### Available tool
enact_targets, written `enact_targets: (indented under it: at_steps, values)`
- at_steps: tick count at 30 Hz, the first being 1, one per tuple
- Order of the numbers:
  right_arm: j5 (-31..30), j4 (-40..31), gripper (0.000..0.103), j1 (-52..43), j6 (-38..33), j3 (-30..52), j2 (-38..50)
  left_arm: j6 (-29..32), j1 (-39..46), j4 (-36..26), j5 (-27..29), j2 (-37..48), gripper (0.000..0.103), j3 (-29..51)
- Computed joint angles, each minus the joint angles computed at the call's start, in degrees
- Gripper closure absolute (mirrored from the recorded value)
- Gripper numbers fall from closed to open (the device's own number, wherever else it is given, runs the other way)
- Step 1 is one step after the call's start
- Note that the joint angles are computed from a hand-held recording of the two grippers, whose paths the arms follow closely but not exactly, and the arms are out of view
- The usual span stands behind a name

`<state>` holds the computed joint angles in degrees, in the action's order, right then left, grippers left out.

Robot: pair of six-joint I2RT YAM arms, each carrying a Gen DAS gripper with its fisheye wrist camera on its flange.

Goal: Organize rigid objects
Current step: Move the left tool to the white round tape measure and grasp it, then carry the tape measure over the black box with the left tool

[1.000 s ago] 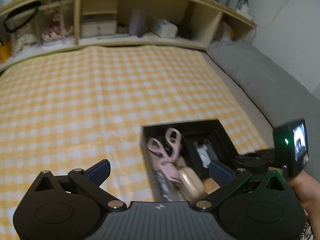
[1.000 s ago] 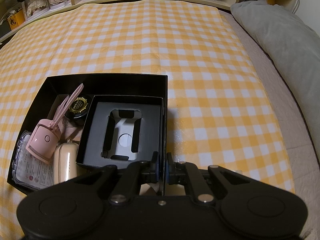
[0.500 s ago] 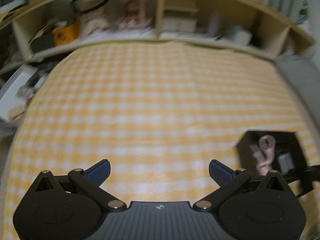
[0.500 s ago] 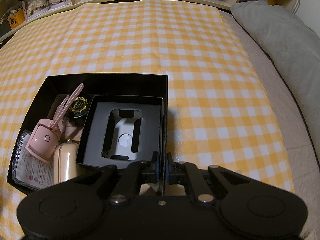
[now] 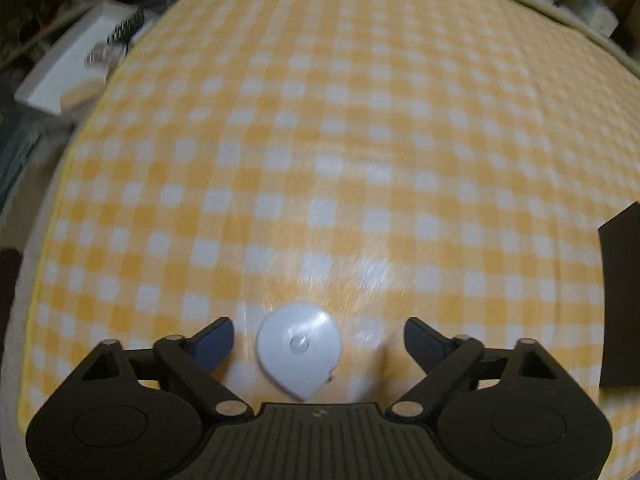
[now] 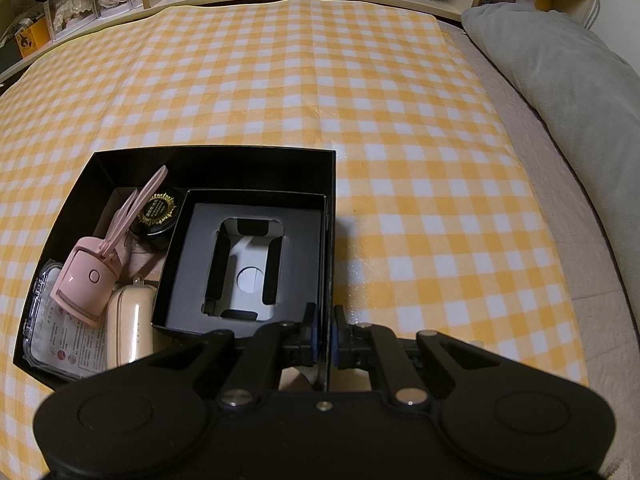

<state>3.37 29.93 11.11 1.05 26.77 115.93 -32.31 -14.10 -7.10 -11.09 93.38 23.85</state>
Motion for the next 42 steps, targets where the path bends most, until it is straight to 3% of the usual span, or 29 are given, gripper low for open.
enact_targets:
  at_steps: [5, 10, 16, 22, 27, 33, 38, 42]
  values:
    - [0.1, 0.0, 0.096, 0.2, 0.2, 0.0, -0.1, -0.3, 0.5, 1.0, 1.5, 3.4, 0.028, 0.0]
    - [0.1, 0.0, 0.096, 0.1, 0.1, 0.0, 0.0, 2.4, 3.7, 5.1, 1.0, 7.1, 0.050, -1.5]
    - [0.2, -0.1, 0.096, 0.3, 0.2, 0.0, -0.1, 8.3, 10.0, 13.4, 2.5, 11.2, 0.050, -3.7]
    - [0.2, 0.0, 0.096, 0.2, 0.1, 0.0, 0.0, 7.5, 9.0, 12.7, 4.0, 0.9, 0.050, -7.5]
    - [0.3, -0.1, 0.096, 0.4, 0.3, 0.0, -0.2, 4.6, 1.4, 11.4, 4.9, -5.0, 0.050, -8.4]
    - [0.3, 0.2, 0.096, 0.3, 0.1, -0.1, 0.0, -3.6, -14.4, 10.8, 4.4, -7.1, 0.050, -5.5]
    - [0.3, 0.1, 0.096, 0.4, 0.3, -0.2, -0.2, -8.8, -28.3, 11.1, -0.5, -5.7, 0.050, 0.9]
    - [0.4, -0.1, 0.096, 0.5, 0.3, -0.2, -0.4, -8.4, -32.1, 15.1, -0.2, 0.5, 0.050, 7.6]
